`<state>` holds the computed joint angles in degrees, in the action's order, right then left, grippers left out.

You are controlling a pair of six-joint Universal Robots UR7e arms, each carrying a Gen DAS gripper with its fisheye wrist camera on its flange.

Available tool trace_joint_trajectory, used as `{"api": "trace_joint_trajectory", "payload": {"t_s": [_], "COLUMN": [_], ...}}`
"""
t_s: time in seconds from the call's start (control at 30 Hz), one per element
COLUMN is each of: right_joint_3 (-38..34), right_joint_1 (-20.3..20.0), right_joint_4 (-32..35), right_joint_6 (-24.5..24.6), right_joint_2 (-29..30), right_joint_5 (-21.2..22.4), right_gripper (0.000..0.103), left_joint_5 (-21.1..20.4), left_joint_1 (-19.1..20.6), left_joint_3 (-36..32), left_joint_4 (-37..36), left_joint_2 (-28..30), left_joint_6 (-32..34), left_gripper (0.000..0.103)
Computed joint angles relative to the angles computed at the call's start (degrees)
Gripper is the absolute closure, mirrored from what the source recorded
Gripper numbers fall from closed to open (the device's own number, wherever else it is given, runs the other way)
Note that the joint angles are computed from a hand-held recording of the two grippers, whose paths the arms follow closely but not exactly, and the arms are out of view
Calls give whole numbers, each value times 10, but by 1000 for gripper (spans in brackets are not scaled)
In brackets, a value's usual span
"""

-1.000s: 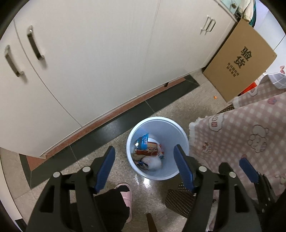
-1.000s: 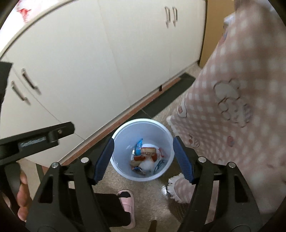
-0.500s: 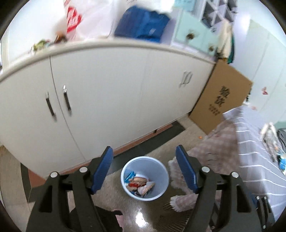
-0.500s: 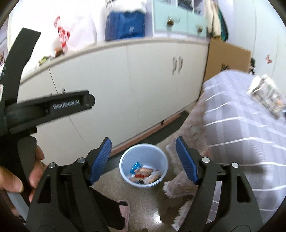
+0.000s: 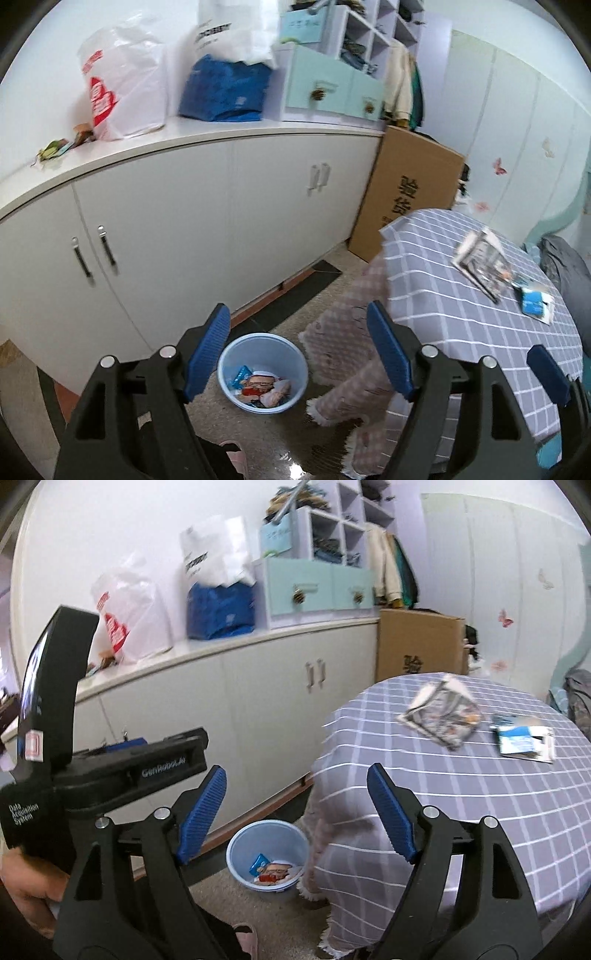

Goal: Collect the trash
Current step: 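Bring both open tools back over the table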

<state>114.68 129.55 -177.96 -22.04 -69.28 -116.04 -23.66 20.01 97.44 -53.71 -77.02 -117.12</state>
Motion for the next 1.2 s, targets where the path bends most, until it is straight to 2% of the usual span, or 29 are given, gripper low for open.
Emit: {"api": "trace_joint_trajectory", "payload": {"t_s": [0.37,0.6,0.67,0.9,1.03,1.2], "right_joint_3": [20,27,26,26,25,23], "right_joint_1": [-27,-46,-51,-66,-77,-92], "right_joint_4": [-24,-31,-33,-39,-37,-28], "right_joint_6": [22,29,31,39,45,58], "right_joint_2": [-66,-96,-102,-114,-118,-123], "right_joint_5": [-13,-13,-14,-21,-25,-27], "right_gripper": [24,23,23,22,22,22], "left_joint_5": [13,17,12,-6,-25,-39], "left_joint_1": [-11,-9,-5,12,24,36], "left_joint_3": [-21,-24,-20,-25,-31,-36], "left_joint_4": [-90,-191,-250,-373,-419,-444], "left_joint_2": [52,75,80,105,118,128], "left_joint_6": [114,223,278,398,447,476], "left_gripper": [27,25,25,24,24,24]}}
